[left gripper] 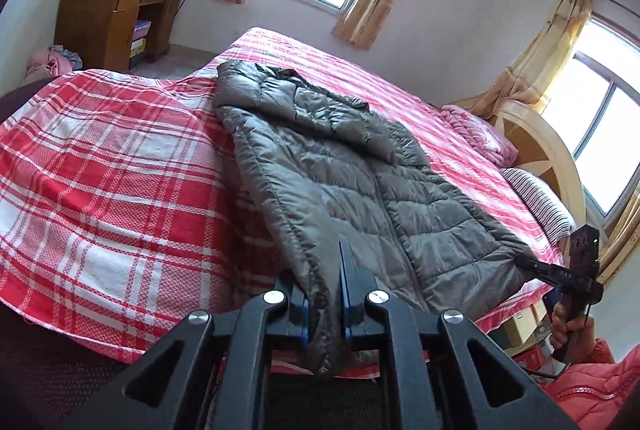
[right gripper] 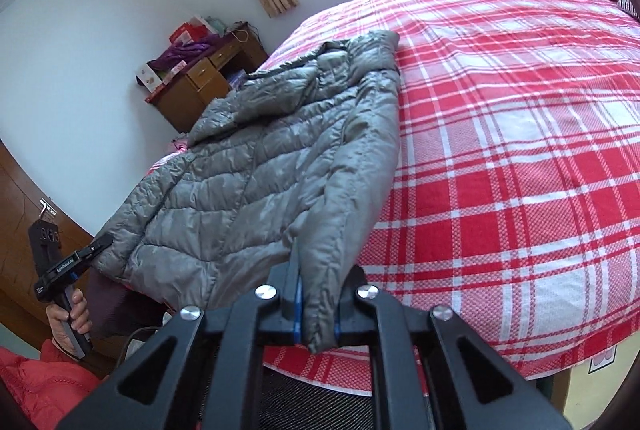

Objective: Fold large clothes

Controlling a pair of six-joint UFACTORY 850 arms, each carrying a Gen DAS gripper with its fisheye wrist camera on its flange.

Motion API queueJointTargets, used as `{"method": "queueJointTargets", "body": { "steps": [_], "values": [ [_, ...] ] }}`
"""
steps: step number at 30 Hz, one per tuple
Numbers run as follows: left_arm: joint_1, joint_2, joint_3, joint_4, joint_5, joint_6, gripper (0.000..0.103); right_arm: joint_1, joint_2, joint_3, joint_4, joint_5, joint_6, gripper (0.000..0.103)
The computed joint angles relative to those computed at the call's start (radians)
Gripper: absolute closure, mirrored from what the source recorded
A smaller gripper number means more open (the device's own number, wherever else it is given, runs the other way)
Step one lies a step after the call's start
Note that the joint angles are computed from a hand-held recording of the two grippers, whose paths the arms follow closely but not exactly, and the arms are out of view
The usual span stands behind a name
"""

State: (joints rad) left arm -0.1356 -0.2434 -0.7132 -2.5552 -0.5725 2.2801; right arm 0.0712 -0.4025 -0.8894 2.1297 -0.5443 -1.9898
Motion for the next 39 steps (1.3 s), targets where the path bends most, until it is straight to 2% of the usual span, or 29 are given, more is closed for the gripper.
{"method": "queueJointTargets", "body": {
  "steps": [5,10,19,22,24,28,31,34,36,39],
  "values": [
    [0.024,0.019,0.016,0.035,-0.09,-0.055,0.094,-0.023,0.0,-0.013,-0.035,-0.048,0.06,0.09],
    [0.052,0.041,0.01,0.063,-0.154,-0.084,0.094,-0.05,0.037,0.002,0.012,-0.115,0.019,0.09],
    [0.108,0.105,-0.007,0.091,-0.262,-0.143,0.094,-0.111,0.072,-0.037,0.018,-0.287,0.09,0.09],
    [0.112,0.13,-0.013,0.091,-0.261,-0.132,0.094,-0.134,0.083,-0.05,0.021,-0.376,0.125,0.09],
    [0.114,0.127,-0.031,0.09,-0.248,-0.133,0.094,-0.139,0.091,-0.059,0.039,-0.399,0.124,0.09],
    [0.134,0.055,-0.123,0.102,-0.208,-0.201,0.094,-0.139,0.074,-0.121,0.064,-0.392,0.131,0.09],
    [0.147,-0.028,-0.234,0.128,-0.128,-0.312,0.094,-0.125,0.012,-0.23,0.066,-0.328,0.171,0.09],
    [0.14,-0.147,-0.402,0.187,0.022,-0.425,0.094,-0.098,-0.078,-0.377,0.049,-0.225,0.207,0.09],
    [0.127,-0.236,-0.529,0.204,0.135,-0.442,0.094,-0.075,-0.146,-0.487,0.034,-0.137,0.22,0.09],
    [0.118,-0.358,-0.692,0.293,0.247,-0.551,0.094,-0.046,-0.27,-0.671,-0.008,-0.007,0.277,0.09]
  ]
}}
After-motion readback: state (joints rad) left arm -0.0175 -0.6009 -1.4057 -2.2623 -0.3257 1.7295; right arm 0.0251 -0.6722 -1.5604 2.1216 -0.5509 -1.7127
